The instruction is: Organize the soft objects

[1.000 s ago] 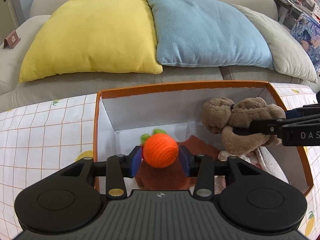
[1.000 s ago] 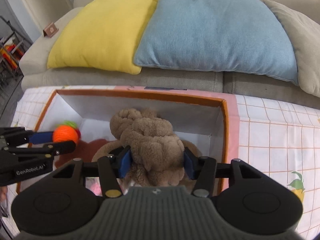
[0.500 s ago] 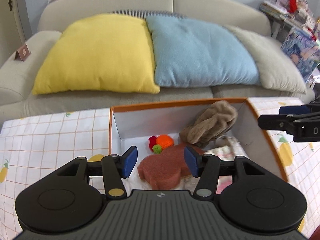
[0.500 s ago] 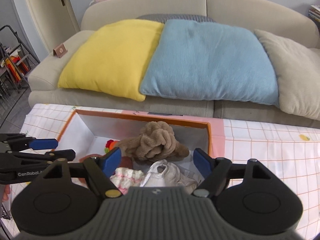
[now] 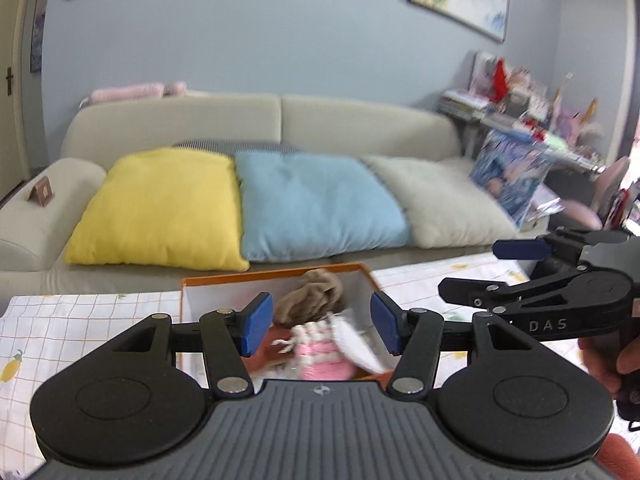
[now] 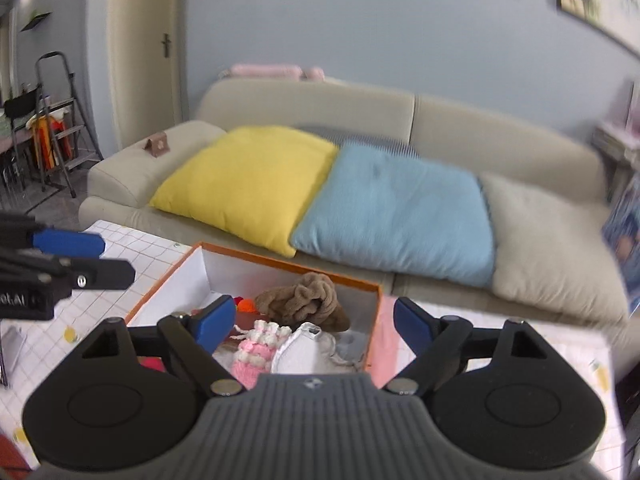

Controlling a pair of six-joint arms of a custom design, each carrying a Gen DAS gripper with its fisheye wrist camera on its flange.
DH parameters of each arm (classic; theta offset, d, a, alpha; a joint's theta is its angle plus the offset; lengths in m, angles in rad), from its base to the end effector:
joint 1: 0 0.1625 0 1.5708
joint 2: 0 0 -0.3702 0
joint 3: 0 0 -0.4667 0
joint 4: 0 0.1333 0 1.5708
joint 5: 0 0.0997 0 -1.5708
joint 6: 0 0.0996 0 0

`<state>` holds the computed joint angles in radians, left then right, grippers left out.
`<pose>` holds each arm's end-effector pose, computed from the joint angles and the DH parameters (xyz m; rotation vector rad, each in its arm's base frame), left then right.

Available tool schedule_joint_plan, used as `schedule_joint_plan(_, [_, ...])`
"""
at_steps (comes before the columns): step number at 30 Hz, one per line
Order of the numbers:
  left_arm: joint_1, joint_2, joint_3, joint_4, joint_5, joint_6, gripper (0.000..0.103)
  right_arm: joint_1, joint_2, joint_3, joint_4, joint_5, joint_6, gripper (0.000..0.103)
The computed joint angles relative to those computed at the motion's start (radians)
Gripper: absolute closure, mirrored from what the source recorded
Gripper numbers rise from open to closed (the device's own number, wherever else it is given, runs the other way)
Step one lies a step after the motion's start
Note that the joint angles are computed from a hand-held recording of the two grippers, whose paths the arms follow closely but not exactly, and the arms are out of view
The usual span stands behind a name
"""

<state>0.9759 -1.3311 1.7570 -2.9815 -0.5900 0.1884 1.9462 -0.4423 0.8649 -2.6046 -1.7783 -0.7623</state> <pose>-0.1653 -0.6298 0.3817 0.2387 2.1094 -1.2923 0.4341 -0.7939 0.1069 1.3890 -2.3384 0.7872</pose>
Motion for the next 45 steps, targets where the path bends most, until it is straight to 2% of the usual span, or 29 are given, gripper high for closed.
schedule_joint_plan(4, [-0.055,-0.033,0.092,-0.131,0.011,0.027,0.036,-0.01,-0.163,0.218,-0.075,0.048,0.027,0.015])
schedule_joint_plan(7, [-0.096,-0.031,0.143,-0.254,0.047,0.065,0.036,-0.02,-0.285,0.378,-0.117,0.093,0.03,0.013])
schedule_joint_plan(8, [-0.11,-0.025,0.155,-0.292,0.066,0.075,0.036,-0.022,-0.316,0.423,-0.141,0.102,0.032,0.013])
schedule_joint_plan(10, [-0.135,-0.005,0.172,-0.366,0.116,0.104,0.036,-0.025,-0.381,0.525,-0.216,0.114,0.026,0.006])
schedule_joint_plan(13, [-0.168,0.047,0.182,-0.501,0.201,0.163,0.031,-0.031,-0.456,0.654,-0.327,0.116,0.037,0.004])
schedule_joint_plan(16, [-0.191,0.089,0.19,-0.569,0.267,0.194,0.029,-0.038,-0.514,0.747,-0.389,0.101,0.087,0.003])
schedule_joint_plan(18, [-0.202,0.085,0.217,-0.539,0.294,0.136,0.029,-0.041,-0.54,0.796,-0.425,0.081,0.114,0.003])
schedule_joint_plan(20, [-0.208,0.075,0.246,-0.518,0.311,0.082,0.028,-0.047,-0.558,0.849,-0.504,0.059,0.099,0.003])
schedule_joint_plan(22, [-0.214,0.075,0.268,-0.506,0.334,0.045,0.026,-0.052,-0.554,0.89,-0.616,0.024,0.075,0.003])
schedule_joint_plan(24, [-0.222,0.056,0.307,-0.45,0.348,-0.047,0.026,-0.059,-0.542,0.914,-0.691,-0.01,0.062,0.003])
schedule_joint_plan(26, [-0.226,0.047,0.329,-0.406,0.364,-0.123,0.02,-0.059,-0.526,0.934,-0.751,-0.066,0.059,0.003])
schedule_joint_plan(28, [-0.229,0.046,0.346,-0.386,0.369,-0.159,0.019,-0.067,-0.522,0.953,-0.766,-0.1,0.058,0.003])
schedule_joint_plan(30, [-0.229,0.038,0.357,-0.32,0.376,-0.208,0.013,-0.073,-0.521,0.957,-0.732,-0.114,0.069,0.003])
schedule_joint_plan(33, [-0.22,0.043,0.358,-0.277,0.373,-0.209,0.013,-0.083,-0.529,0.962,-0.681,-0.1,0.09,0.003])
schedule_joint_plan(36, [-0.217,0.03,0.372,-0.159,0.397,-0.32,0.012,-0.085,-0.526,0.972,-0.708,-0.095,0.079,0.003])
schedule_joint_plan(45, [-0.206,-0.012,0.4,0.052,0.394,-0.473,0.01,-0.086,-0.512,0.958,-0.693,-0.118,0.114,0.003])
